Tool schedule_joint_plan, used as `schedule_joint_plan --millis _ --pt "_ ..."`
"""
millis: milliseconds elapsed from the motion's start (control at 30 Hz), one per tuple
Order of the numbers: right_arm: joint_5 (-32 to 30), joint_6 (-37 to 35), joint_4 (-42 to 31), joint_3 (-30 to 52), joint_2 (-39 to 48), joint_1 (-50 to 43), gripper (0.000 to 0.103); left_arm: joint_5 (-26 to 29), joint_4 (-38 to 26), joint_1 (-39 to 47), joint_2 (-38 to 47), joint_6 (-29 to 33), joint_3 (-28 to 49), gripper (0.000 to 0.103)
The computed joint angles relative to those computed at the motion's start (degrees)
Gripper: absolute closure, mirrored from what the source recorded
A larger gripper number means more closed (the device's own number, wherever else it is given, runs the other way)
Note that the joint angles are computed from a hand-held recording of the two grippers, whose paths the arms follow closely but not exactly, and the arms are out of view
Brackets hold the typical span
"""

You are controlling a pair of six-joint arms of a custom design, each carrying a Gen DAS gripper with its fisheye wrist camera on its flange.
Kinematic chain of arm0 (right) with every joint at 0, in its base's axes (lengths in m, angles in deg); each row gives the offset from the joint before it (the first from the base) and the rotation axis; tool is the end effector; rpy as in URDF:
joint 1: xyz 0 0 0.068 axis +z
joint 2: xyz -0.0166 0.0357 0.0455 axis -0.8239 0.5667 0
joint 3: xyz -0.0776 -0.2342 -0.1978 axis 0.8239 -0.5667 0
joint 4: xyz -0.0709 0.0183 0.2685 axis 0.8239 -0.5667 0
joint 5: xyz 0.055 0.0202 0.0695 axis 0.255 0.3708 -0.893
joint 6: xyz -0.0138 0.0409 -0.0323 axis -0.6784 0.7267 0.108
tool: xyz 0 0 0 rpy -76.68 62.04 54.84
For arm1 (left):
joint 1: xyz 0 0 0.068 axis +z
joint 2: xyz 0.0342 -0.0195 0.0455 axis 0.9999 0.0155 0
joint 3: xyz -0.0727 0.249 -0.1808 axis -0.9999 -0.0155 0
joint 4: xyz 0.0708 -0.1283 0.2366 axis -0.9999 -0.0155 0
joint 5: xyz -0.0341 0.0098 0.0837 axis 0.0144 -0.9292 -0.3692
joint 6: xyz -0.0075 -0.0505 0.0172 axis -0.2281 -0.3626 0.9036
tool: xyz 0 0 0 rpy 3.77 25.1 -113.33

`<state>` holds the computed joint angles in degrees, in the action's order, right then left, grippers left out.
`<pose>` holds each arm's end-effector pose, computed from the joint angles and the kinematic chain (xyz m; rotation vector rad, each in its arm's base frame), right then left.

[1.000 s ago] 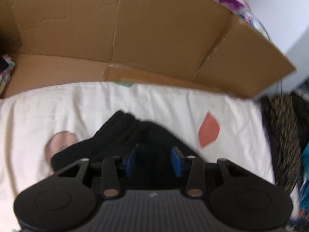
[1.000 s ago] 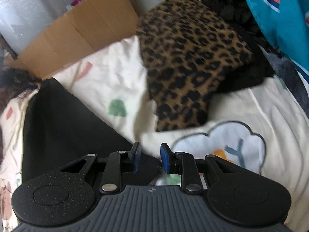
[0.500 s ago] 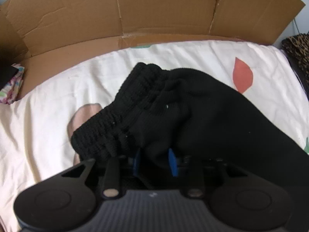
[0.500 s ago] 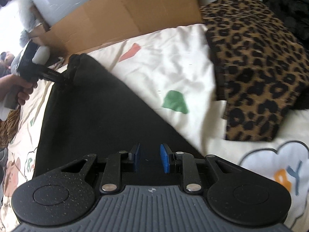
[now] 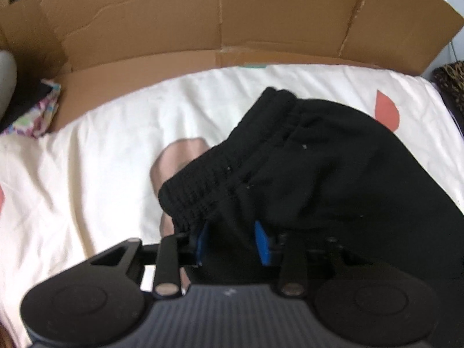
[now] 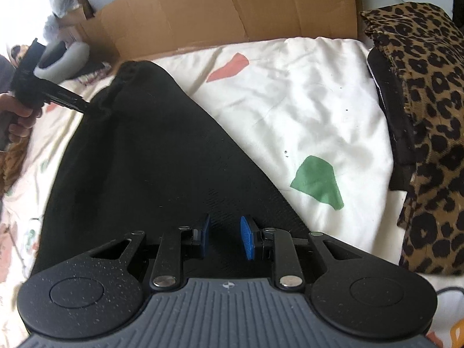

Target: Fold clothes

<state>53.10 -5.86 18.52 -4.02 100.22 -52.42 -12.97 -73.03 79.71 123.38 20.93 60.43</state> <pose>0.1879 0.0240 0.2486 -0.3689 2.5235 0.4930 0.3136 -0.0523 0.3129 0.1915 2.7468 -0.0647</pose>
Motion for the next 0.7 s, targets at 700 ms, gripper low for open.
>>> schedule_joint_plan --millis 700 --pt "2.3 -18.8 -16.4 4.2 -5.4 -5.4 0.073 -9.9 -3.4 -18.9 -19.4 -17.6 -11.5 0.062"
